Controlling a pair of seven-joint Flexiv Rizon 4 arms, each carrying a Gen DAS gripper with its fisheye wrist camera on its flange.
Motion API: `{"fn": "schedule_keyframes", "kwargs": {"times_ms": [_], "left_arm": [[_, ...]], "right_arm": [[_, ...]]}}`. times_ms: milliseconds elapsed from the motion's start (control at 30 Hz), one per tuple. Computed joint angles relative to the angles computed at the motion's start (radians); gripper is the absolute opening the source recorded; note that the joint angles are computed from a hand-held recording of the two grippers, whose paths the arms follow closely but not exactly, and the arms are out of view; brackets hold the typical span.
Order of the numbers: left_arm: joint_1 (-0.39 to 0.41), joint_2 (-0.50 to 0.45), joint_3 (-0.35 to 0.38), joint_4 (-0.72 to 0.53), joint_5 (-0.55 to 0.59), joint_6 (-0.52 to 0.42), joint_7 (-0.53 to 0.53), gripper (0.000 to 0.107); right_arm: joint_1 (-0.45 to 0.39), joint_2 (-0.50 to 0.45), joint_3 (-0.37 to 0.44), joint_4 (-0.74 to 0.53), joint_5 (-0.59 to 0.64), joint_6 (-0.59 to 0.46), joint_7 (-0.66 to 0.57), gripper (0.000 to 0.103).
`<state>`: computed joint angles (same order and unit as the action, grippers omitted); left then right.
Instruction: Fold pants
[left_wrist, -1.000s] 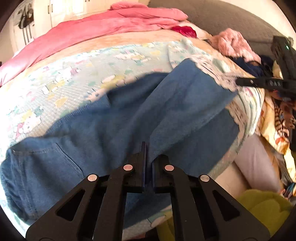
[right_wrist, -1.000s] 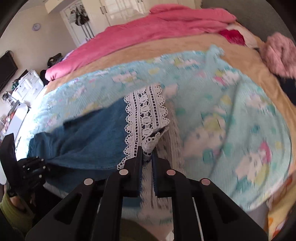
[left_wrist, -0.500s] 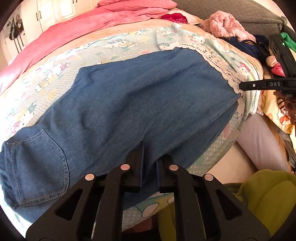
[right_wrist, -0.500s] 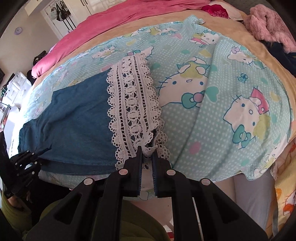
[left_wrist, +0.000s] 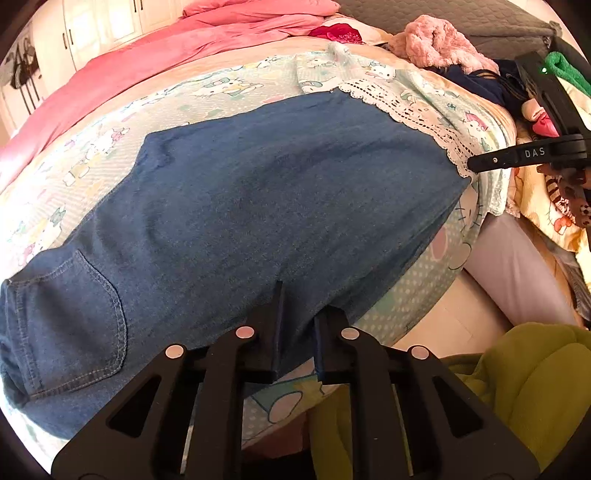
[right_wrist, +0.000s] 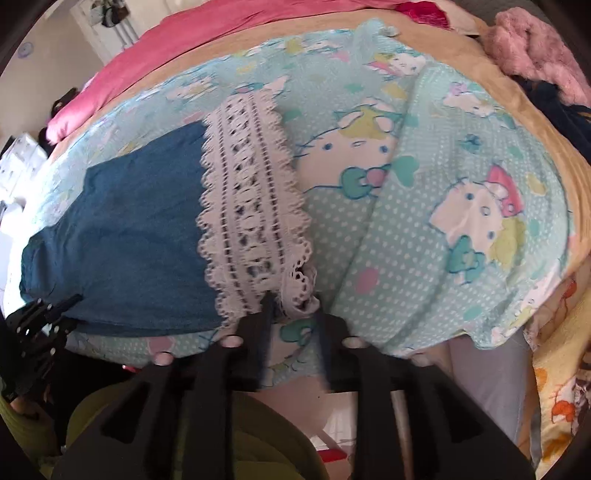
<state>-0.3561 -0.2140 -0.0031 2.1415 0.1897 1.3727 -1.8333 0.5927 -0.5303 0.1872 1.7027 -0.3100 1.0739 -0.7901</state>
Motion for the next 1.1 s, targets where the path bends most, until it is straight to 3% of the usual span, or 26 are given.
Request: {"fn": "schedule_keyframes", "kwargs": {"times_ms": [33,100,167,200,300,333,433,567,700,767,900,1100], "left_arm": [[0.010,0.004,-0.011,0.011,-0.021,0.007,0.014,0.008],[0.034,0.017,-0.039,0.043,-0.079,0.027,0.057,0.016],[0.036,0.031,-0.045,0.065,-0.105,0.035,0.073,0.031],[0.032,0.040,-0.042,0.073,-0.106,0.035,0.071,0.032],[0.033,0.076,-0.040,0.110,-0.124,0.047,0.068,0.035],[0.030,0.092,-0.031,0.120,-0.112,0.049,0.049,0.043],[0.026,0.152,0.024,0.127,0.038,0.017,-0.107,0.063],[0.085,0.227,0.039,0.083,0.302,-0.183,-0.401,0.069],[0.167,0.263,0.020,0.085,0.380,-0.290,-0.543,0.070],[0.199,0.266,0.028,0.132,0.285,-0.214,-0.493,0.070],[0.224,0.307,-0.008,0.136,0.238,-0.204,-0.442,0.070],[0.256,0.277,-0.036,0.068,0.188,-0.143,-0.361,0.073]], "right_arm": [[0.013,0.015,-0.023,0.014,-0.021,0.009,0.029,0.044],[0.025,0.044,-0.053,0.047,-0.069,0.061,0.062,0.044],[0.034,0.058,-0.065,0.062,-0.131,0.137,0.050,0.044],[0.031,0.054,-0.057,0.056,-0.142,0.158,0.030,0.044],[-0.019,-0.016,0.077,-0.037,-0.067,0.175,-0.154,0.044],[-0.025,-0.042,0.112,-0.071,-0.036,0.157,-0.210,0.044],[-0.026,-0.125,0.188,-0.184,0.035,0.058,-0.354,0.044],[0.035,-0.159,0.141,-0.250,0.053,-0.105,-0.391,0.042],[0.039,-0.145,0.120,-0.224,0.119,-0.112,-0.432,0.042],[0.042,-0.138,0.115,-0.222,0.137,-0.115,-0.446,0.042],[0.029,-0.117,0.120,-0.222,0.186,-0.061,-0.478,0.042],[0.054,-0.119,0.009,-0.239,0.113,0.091,-0.384,0.043]]}}
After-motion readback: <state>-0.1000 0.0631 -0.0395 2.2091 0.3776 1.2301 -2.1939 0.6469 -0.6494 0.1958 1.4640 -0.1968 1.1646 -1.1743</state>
